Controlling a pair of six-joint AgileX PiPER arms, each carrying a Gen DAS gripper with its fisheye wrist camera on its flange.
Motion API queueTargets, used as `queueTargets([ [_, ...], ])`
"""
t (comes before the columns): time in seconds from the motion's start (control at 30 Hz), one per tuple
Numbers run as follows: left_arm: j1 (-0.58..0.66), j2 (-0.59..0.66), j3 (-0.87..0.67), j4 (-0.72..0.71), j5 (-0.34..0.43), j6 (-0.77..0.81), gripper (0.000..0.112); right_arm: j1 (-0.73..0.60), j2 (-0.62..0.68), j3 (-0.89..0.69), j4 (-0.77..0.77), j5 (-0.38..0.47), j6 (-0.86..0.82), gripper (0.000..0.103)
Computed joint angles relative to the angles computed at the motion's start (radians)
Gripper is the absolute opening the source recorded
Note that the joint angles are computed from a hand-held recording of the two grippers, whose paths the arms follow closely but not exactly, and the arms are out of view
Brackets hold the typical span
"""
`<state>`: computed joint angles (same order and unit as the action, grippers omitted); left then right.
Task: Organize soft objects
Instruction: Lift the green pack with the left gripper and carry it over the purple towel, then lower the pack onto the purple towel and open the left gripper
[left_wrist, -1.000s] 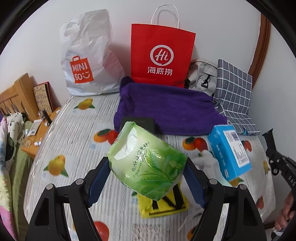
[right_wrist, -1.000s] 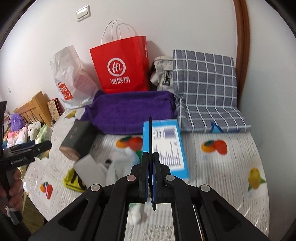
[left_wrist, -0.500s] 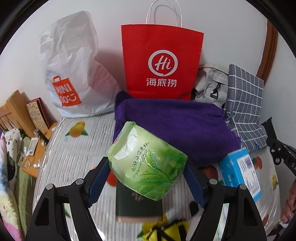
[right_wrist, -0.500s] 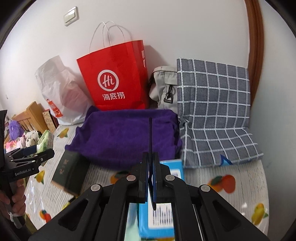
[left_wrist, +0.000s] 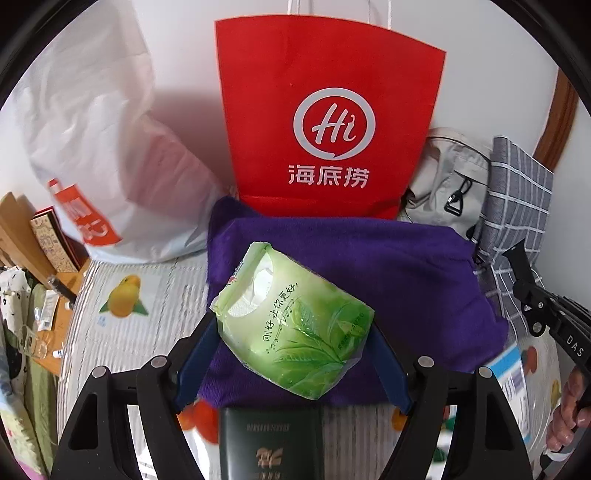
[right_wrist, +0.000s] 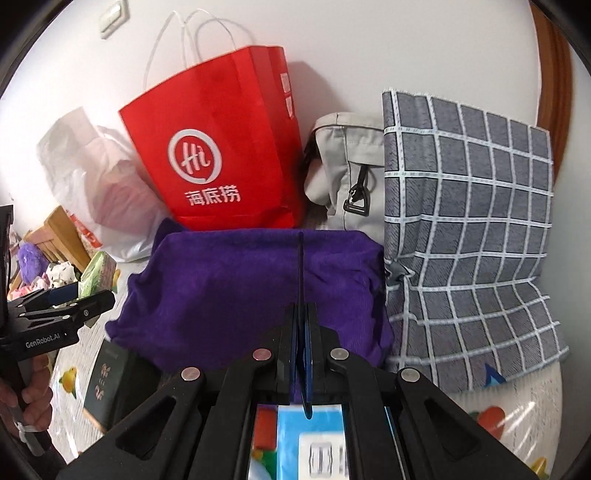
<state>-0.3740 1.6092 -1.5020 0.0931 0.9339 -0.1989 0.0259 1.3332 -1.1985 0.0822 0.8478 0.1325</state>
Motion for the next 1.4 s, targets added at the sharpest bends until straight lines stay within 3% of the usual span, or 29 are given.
queueTargets([
  [0.33, 0.025, 0.239, -0.229, -0.051, 0.011, 0.012, 0.077, -0.058, 0.221, -0.135, 0.096, -0.032, -0.097, 0.004],
  [0.4, 0.023, 0.294, -0.285, -0.037, 0.049, 0.025, 0.077, -0.059, 0.257, -0.143, 0.091, -0.047, -0.105, 0.004],
  [0.53, 0.053, 0.35, -0.308, -0.082, 0.058, 0.032, 0.077, -0.067, 0.323, -0.136, 0.093, -0.068, -0.134, 0.004],
  [0.9, 0.077, 0.429, -0.335, -0.14, 0.059, 0.082, 0.078, -0.136, 0.451, -0.164, 0.215, -0.042, -0.221, 0.007],
  [1.13, 0.096, 0.429, -0.318, -0.19, 0.045, 0.098, 0.078, -0.133, 0.474, -0.176, 0.215, -0.039, -0.205, 0.007],
  [1.23, 0.11, 0.443, -0.338, -0.217, 0.075, 0.114, 0.081, -0.137, 0.473, -0.174, 0.214, -0.036, -0.208, 0.007],
  [1.3, 0.115, 0.454, -0.354, -0.228, 0.093, 0.122, 0.088, -0.139, 0.47, -0.172, 0.209, -0.037, -0.206, 0.012],
  [1.37, 0.111, 0.452, -0.355, -0.231, 0.088, 0.112, 0.09, -0.141, 0.465, -0.168, 0.222, -0.038, -0.221, 0.032],
  [1.4, 0.108, 0.446, -0.352, -0.227, 0.086, 0.106, 0.09, -0.14, 0.457, -0.162, 0.224, -0.045, -0.223, 0.033],
])
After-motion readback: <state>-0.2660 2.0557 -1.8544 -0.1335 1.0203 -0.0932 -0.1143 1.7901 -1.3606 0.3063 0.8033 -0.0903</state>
